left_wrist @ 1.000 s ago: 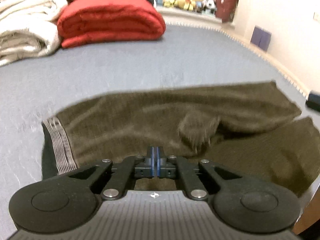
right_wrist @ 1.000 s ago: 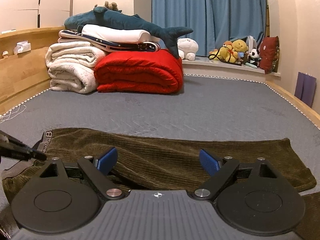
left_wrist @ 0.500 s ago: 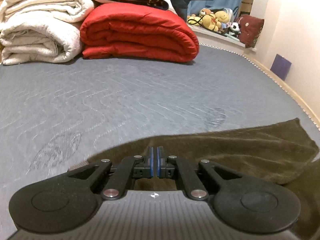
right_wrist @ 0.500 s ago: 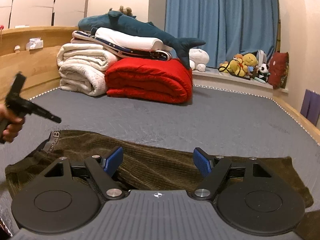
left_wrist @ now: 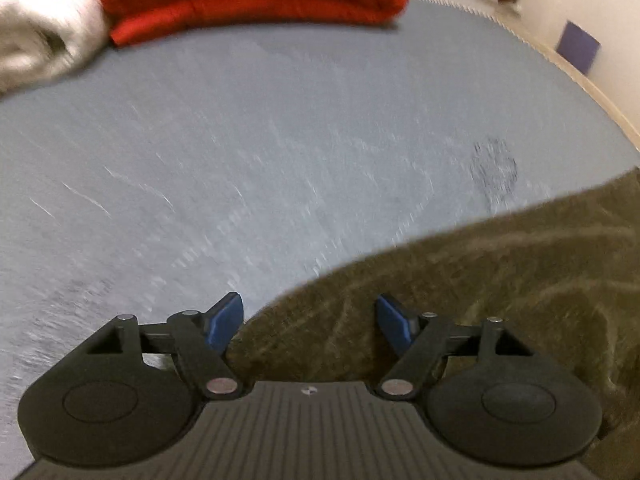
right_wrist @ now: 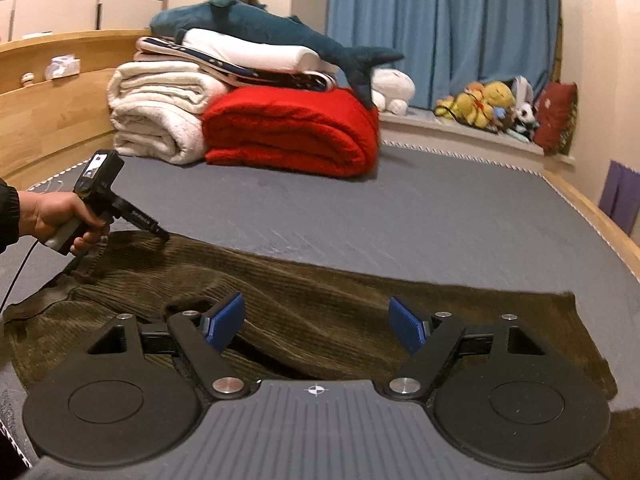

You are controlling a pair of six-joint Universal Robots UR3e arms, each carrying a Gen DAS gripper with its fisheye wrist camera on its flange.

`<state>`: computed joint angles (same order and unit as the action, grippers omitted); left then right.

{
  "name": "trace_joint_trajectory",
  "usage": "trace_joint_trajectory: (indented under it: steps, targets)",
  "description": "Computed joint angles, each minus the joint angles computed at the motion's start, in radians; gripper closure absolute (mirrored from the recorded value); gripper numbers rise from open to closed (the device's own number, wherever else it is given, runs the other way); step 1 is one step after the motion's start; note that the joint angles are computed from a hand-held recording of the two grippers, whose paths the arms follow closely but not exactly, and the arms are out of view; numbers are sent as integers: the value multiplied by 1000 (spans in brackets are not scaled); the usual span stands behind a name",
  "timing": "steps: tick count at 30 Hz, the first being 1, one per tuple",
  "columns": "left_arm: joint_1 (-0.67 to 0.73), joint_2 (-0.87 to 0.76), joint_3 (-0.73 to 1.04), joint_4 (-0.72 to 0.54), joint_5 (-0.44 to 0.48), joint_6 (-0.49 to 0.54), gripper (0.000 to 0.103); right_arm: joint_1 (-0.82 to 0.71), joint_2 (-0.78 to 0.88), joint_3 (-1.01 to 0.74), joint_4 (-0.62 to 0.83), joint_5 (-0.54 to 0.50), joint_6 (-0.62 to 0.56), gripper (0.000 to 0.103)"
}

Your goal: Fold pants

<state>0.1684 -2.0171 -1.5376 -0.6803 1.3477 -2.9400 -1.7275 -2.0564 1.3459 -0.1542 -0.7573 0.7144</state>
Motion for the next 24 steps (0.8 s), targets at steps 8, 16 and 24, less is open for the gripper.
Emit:
trace_joint_trajectory:
  steps: [8, 16, 24]
  targets:
    - [-79, 160, -145, 94, 110, 123, 96, 94, -37, 102, -279, 54, 268, 22]
    - [-74, 784, -504, -36, 19, 177, 97, 227, -65, 282, -691, 61, 714, 22]
    - [-45, 1432, -653, -607, -31, 201, 97, 287, -2, 412, -1020, 101, 1206, 62]
